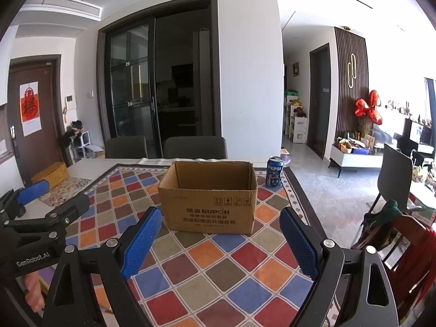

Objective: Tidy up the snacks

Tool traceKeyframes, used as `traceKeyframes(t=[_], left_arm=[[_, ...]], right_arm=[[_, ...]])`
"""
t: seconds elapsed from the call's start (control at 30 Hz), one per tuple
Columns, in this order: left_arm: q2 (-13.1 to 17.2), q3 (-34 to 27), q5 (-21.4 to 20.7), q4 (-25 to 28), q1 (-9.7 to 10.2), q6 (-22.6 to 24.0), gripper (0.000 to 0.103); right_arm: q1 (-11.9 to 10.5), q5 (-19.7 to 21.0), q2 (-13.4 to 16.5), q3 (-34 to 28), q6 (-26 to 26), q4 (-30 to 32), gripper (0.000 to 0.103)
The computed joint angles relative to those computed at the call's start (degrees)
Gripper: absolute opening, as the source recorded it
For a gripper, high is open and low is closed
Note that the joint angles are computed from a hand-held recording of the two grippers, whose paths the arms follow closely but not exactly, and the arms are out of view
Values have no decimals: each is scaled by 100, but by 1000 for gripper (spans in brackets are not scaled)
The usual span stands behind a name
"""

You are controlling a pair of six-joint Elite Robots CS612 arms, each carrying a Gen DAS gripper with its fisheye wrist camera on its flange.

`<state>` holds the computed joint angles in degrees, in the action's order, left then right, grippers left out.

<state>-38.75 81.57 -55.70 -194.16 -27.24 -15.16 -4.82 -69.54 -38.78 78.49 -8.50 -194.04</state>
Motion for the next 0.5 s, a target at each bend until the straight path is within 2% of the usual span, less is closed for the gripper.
traceKeyframes(t=[0.5], left_arm=[[-48, 10, -77, 114, 30, -68, 103]], right_arm=[[2, 6, -20, 11, -19, 38, 89]])
